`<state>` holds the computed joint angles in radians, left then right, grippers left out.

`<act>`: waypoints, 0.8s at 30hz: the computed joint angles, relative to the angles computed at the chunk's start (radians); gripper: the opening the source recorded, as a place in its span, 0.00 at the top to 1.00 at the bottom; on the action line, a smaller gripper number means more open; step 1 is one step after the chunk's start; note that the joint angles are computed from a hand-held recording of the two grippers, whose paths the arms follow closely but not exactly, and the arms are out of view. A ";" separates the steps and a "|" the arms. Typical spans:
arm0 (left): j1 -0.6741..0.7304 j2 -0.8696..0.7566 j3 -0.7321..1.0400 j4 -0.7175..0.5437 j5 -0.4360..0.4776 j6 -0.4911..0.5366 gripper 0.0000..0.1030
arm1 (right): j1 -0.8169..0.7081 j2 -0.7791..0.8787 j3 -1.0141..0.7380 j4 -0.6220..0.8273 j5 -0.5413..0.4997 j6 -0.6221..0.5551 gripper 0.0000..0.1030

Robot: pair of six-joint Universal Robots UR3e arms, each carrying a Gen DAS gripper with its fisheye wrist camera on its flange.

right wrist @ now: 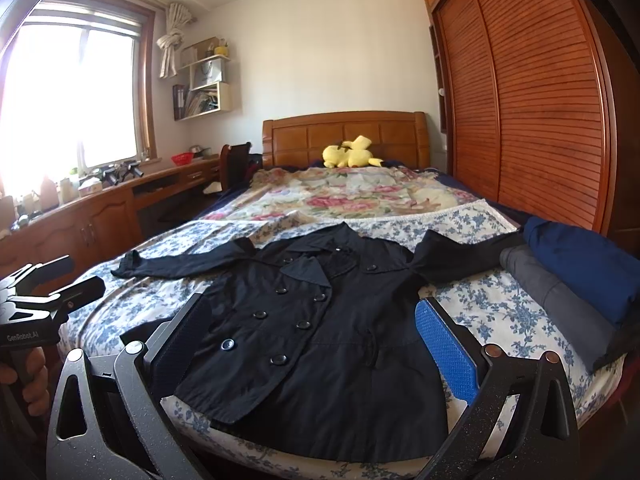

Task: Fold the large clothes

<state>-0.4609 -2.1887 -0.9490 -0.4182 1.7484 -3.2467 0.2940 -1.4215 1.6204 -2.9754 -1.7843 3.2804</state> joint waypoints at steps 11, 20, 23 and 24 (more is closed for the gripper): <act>-0.012 0.005 -0.002 0.016 0.018 0.001 0.00 | 0.006 0.009 -0.017 0.005 -0.006 0.002 0.00; -0.017 0.018 -0.015 0.026 0.022 0.007 0.00 | 0.008 0.012 -0.025 0.008 -0.007 0.003 0.00; -0.015 0.024 -0.025 0.031 0.020 0.008 0.00 | 0.030 0.016 -0.049 0.023 -0.025 0.008 0.00; -0.014 0.024 -0.027 0.033 0.018 0.008 0.00 | 0.031 0.018 -0.054 0.025 -0.025 0.009 0.00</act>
<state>-0.4752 -2.1647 -0.9756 -0.3849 1.7666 -3.2385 0.3254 -1.4031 1.5663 -2.9504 -1.8091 3.2890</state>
